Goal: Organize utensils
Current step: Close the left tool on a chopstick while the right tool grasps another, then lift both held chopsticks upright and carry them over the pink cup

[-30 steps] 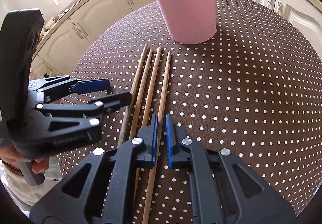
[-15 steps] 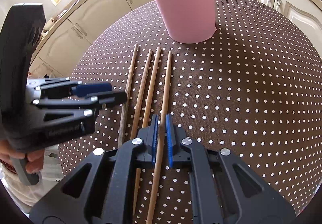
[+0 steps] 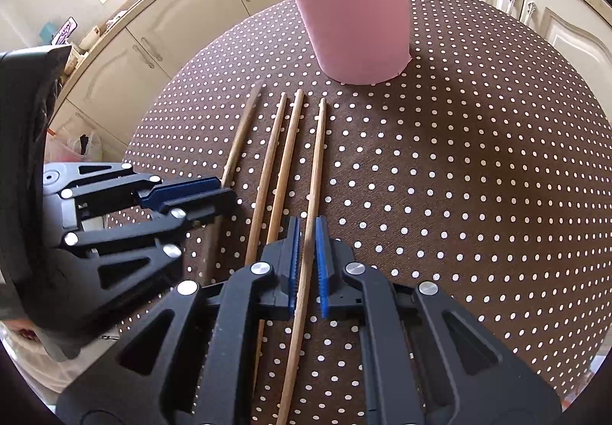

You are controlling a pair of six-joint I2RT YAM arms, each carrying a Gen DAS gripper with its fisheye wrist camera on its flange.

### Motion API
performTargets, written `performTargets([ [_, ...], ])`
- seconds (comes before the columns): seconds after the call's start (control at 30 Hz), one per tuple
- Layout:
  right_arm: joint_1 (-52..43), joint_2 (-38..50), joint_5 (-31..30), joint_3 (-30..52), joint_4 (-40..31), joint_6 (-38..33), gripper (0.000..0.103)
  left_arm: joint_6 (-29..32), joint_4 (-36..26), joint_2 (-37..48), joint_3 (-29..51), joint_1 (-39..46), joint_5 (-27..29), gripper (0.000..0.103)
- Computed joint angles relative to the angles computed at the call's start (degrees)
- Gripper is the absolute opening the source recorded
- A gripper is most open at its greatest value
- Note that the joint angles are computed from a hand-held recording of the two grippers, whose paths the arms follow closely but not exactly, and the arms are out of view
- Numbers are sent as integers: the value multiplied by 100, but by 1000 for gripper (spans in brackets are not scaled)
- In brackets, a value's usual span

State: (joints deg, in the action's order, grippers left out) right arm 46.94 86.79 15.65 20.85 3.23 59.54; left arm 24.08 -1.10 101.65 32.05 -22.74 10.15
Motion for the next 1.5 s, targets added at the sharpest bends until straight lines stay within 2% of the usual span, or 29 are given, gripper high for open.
performTargets([
  [0.13,-121,210,-116,195,-113,-130,9,370,-241,172,250,333,258,6],
  [0.27,-270,405,-304,612,-599,-346,9,625,-80,276,241,417,170,6],
  [0.47,-456,1106,-527,1894,-2021,-876,9,547,-155,107,201,287,46,7],
  [0.63,-581,1508,-614,2476,-2407,-1052,8,502,-200,68,176,284,183,7],
  [0.67,-572,1544,-596,2517,-2415,-1052,8,503,-54,141,119,285,196,7],
  [0.87,-485,1575,-404,2614,-2436,-962,7,597,177,129,-23,395,285,6],
  [1.03,-191,1326,-94,2222,-2177,-659,7,664,235,105,-100,560,513,6],
  [1.2,201,850,249,1900,-1974,-315,6,939,128,-89,-135,1064,1101,5],
  [1.5,870,-320,1224,1520,-2091,224,6,1468,-413,-1281,-361,1852,2233,5],
])
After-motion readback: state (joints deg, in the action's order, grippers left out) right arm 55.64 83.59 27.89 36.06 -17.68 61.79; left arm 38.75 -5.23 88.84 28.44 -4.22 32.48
